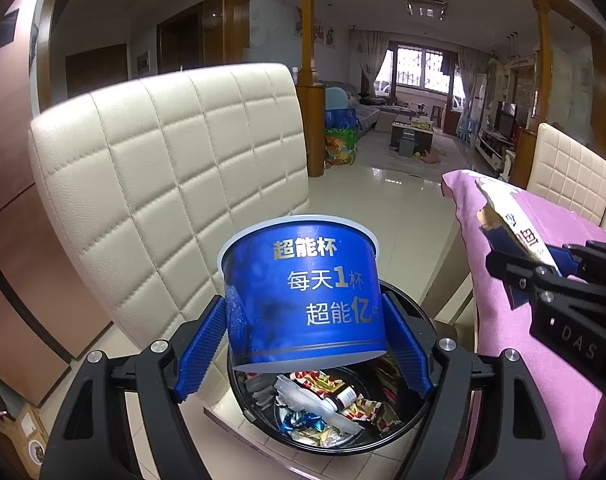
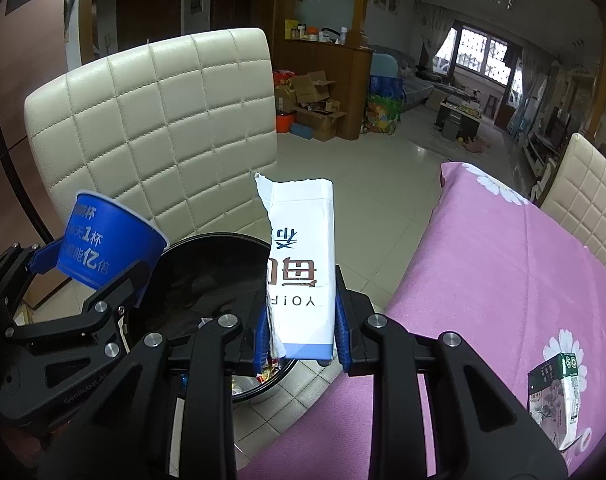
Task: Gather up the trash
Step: 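Carry the cup and carton to the black bin and open both tools over it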
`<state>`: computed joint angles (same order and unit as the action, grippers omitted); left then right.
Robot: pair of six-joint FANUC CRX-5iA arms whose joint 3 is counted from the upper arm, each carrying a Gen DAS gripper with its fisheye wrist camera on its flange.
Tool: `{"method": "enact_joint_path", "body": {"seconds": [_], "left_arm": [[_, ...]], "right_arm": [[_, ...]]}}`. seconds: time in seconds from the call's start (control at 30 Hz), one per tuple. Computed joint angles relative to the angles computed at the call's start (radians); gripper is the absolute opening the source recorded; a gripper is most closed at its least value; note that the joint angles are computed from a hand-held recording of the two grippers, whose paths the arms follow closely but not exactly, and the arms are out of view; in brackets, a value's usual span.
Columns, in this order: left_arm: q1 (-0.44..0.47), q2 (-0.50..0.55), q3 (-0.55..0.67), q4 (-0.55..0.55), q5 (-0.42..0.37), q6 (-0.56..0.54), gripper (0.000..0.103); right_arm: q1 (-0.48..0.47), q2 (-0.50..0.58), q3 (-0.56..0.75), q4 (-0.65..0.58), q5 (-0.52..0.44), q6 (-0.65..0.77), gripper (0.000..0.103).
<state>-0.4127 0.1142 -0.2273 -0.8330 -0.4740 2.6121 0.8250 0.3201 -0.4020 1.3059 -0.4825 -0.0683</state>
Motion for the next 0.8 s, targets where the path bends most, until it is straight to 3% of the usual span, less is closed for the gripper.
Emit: {"method": "enact_joint_path", "body": {"seconds": [0.07, 0.1, 0.2, 0.27, 0.8], "left_arm": [[0.022, 0.002, -0.01, 0.041, 0.026, -0.026, 0.077], [0.023, 0.002, -0.01, 0.034, 0.023, -0.003, 0.084], [-0.003, -0.011, -0.013, -0.08, -0.004, 0.165, 0.095], [-0.01, -0.018, -0.014, -0.123, -0.025, 0.227, 0.096], [0.001, -0.048, -0.053, -0.118, -0.082, 0.218, 0.096]], "right_arm": [[-0.006, 0.004, 0.005, -0.007, 0.006, 0.003, 0.027], [-0.008, 0.006, 0.006, -0.009, 0.008, 0.003, 0.027], [-0.008, 0.016, 0.014, -0.018, 0.007, 0.01, 0.027], [-0.009, 0.02, 0.018, -0.027, 0.008, 0.017, 0.027], [0.025, 0.081, 0.095, -0.096, 0.034, 0.107, 0.028]]}}
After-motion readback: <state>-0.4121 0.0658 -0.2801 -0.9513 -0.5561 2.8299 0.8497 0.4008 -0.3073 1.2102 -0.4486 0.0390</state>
